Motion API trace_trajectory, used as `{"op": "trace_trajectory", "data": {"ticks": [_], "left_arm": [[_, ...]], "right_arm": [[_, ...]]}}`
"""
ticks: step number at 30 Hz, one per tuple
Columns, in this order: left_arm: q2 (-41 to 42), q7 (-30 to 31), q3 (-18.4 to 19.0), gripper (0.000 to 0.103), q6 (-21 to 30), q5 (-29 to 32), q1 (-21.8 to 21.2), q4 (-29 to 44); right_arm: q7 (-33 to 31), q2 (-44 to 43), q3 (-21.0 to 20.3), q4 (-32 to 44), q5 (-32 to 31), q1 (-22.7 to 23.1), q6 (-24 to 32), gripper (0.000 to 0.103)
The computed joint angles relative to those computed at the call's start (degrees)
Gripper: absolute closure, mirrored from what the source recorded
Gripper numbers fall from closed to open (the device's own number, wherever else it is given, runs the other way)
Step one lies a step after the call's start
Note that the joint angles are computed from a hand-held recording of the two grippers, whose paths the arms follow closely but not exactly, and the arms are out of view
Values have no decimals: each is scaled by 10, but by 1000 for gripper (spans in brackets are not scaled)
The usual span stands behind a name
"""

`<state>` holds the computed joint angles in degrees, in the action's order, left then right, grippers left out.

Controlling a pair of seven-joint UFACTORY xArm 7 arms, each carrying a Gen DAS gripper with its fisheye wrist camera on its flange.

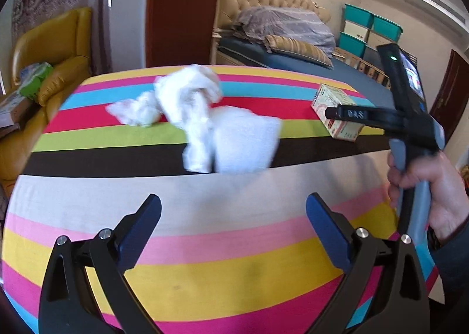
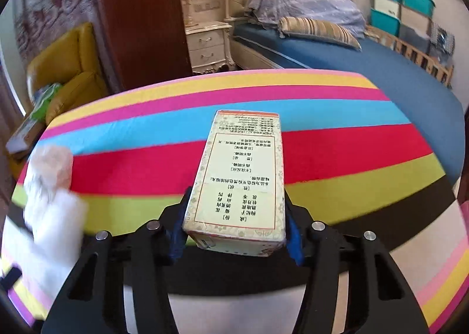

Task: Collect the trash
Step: 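Grasp the beige printed box with the right gripper while the left gripper grasps the small white foam piece, then carry the beige box and foam piece with both grippers over the wastebasket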

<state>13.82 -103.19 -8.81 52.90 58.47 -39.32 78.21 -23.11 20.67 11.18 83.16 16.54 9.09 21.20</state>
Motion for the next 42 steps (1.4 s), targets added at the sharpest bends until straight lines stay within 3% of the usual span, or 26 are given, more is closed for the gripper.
{"op": "trace_trajectory", "data": {"ticks": [4,7,12,14,16,17,18,21,27,31,33,34,35,36,42], "left_arm": [[32,11,12,8,16,-7,-1,46],[43,14,25,18,10,-17,7,62],[81,43,42,20,53,-15,-6,130],[111,77,48,27,74,-25,-13,174],[141,115,54,42,97,-44,-21,214],[158,139,58,43,122,-59,-27,242],[167,146,67,53,133,-58,-36,256],[150,145,71,53,90,-59,-45,238],[175,173,73,51,109,-78,-70,272],[198,179,89,26,140,-95,-80,306],[201,185,91,26,139,-105,-79,309],[192,181,90,33,130,-108,-79,293],[192,183,88,42,125,-113,-77,290],[194,190,87,53,122,-121,-72,292],[198,182,94,53,130,-100,-96,300]], "right_arm": [[-141,-49,55,-65,125,-69,0,51],[-202,-71,55,-88,187,-78,14,51],[-286,-108,40,-122,270,-77,42,51],[-298,-113,28,-125,282,-68,54,51],[-310,-117,15,-127,293,-59,65,51],[-319,-123,8,-133,300,-55,69,51],[-327,-128,2,-138,305,-50,70,51],[-346,-145,-16,-156,303,-37,77,51],[-384,-178,-42,-195,304,-20,73,49],[-384,-182,-52,-199,306,-17,79,48],[-385,-183,-55,-201,309,-16,75,45],[-387,-183,-56,-200,311,-17,76,45],[-394,-184,-58,-200,319,-18,79,54],[-403,-184,-59,-200,328,-20,83,54],[-456,-209,-70,-221,387,-23,82,54]]}}
